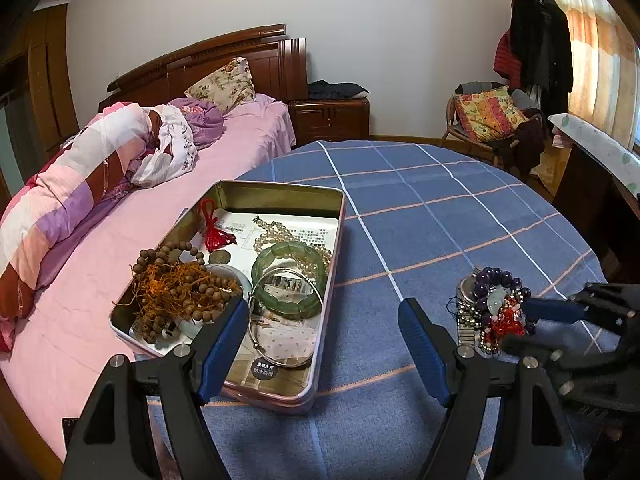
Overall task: Organize jewelry
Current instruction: 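Grasp the red cord charm from the purple bracelet pile with the right gripper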
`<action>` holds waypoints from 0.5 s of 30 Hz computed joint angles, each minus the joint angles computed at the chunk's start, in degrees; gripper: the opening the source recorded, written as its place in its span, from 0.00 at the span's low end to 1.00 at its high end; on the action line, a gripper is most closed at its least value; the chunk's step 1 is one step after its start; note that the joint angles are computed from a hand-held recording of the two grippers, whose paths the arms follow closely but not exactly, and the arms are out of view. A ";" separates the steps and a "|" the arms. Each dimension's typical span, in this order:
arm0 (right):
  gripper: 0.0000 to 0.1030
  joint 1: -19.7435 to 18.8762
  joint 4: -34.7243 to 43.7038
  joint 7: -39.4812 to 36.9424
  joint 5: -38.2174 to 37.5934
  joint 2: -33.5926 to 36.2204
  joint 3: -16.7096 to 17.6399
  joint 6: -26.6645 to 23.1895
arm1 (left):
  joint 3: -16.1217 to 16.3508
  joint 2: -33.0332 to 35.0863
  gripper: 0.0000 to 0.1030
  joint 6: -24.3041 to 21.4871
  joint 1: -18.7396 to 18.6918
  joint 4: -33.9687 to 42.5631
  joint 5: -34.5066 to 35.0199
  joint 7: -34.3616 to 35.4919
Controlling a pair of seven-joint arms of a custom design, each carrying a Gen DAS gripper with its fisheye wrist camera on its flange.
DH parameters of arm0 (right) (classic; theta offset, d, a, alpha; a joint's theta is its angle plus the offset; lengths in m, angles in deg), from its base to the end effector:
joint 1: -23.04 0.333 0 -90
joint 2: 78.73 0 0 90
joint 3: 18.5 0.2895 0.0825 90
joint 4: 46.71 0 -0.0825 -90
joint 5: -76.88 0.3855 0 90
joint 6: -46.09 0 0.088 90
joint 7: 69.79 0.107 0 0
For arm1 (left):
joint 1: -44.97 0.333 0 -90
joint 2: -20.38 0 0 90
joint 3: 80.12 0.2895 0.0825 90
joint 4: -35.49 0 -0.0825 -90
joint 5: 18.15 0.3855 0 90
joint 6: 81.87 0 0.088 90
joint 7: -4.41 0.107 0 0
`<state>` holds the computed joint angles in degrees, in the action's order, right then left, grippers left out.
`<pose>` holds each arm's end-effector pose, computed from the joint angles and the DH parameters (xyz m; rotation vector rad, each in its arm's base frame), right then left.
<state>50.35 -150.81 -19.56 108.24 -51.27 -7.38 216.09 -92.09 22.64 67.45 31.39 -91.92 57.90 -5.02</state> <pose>0.5617 0.3828 0.3234 -2.2575 0.9114 -0.2712 0.4892 -0.2563 0.3536 -1.8359 1.4905 -0.6506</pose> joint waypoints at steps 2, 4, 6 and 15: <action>0.22 2.44 0.71 2.34 -2.29 1.05 -2.46 0.89 | -0.04 0.18 0.75 0.27 -0.07 0.15 -0.18 0.36; 0.08 0.13 0.93 1.26 -0.61 1.21 -0.21 1.20 | -0.11 0.22 0.75 0.21 -0.23 0.20 -0.08 0.60; 0.08 -3.30 0.15 -1.42 3.29 0.48 3.26 3.21 | -0.07 0.26 0.75 0.24 -0.27 0.31 -0.03 0.53; 0.07 -8.49 -0.42 -8.16 13.69 -1.95 7.82 9.96 | 0.02 2.84 0.75 1.53 -1.06 3.76 0.80 2.72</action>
